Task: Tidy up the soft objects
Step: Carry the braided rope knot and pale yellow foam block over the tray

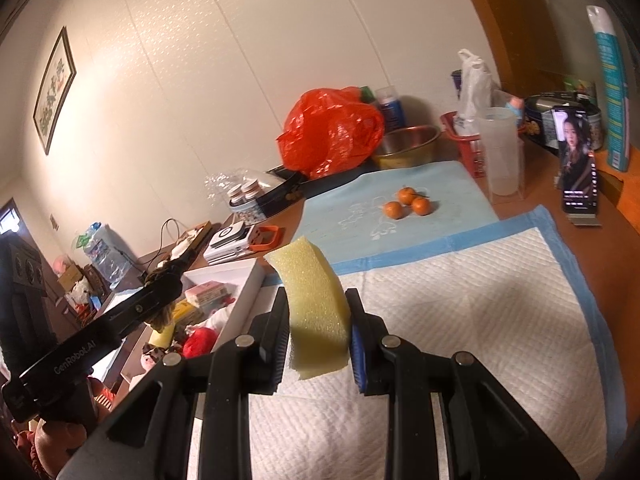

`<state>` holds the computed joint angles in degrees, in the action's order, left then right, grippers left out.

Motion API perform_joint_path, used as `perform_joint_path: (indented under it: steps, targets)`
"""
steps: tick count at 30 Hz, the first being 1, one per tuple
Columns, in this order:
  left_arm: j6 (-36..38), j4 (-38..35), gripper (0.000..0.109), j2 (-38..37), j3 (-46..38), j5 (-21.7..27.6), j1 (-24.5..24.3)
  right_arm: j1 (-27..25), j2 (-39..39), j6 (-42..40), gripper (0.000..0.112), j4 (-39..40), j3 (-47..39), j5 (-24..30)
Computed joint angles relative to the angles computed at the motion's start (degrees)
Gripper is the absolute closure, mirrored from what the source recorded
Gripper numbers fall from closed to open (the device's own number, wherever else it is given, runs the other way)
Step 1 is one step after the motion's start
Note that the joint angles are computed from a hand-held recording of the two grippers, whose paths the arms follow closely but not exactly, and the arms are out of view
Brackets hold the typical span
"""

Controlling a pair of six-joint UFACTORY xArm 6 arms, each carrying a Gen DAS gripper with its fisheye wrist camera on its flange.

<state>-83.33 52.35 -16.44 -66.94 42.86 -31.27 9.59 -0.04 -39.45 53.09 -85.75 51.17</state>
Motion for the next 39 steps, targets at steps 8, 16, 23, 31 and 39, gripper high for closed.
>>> perform_joint_path:
  steps: [8,16,23,31,39]
  targets:
    - [1.26,0.95,0.069,-10.18,5.61,6.86,2.68,4.17,0.58,0.91,0.087,-0.64,-2.54,0.11]
    - [6.43,0.61,0.069,-19.13,8.78,15.26,6.7,8.88,3.73,2.99,0.086,0.57,-9.79,-0.12]
    - [10.31,-1.64,0.069,-23.89,13.23,14.41,10.07,14.23,5.11,5.48,0.086,-0.1,-11.66,-1.42]
    - [16.89,-6.91,0.069,-27.45,17.51,8.62,17.01,18.7,6.24,9.36,0.086,-3.39,-11.51,-4.39]
    - [24.51,-15.07,0.069,-26.83,20.68,0.51,24.75,22.53,7.56,14.13,0.086,-8.93,-11.05,-6.71]
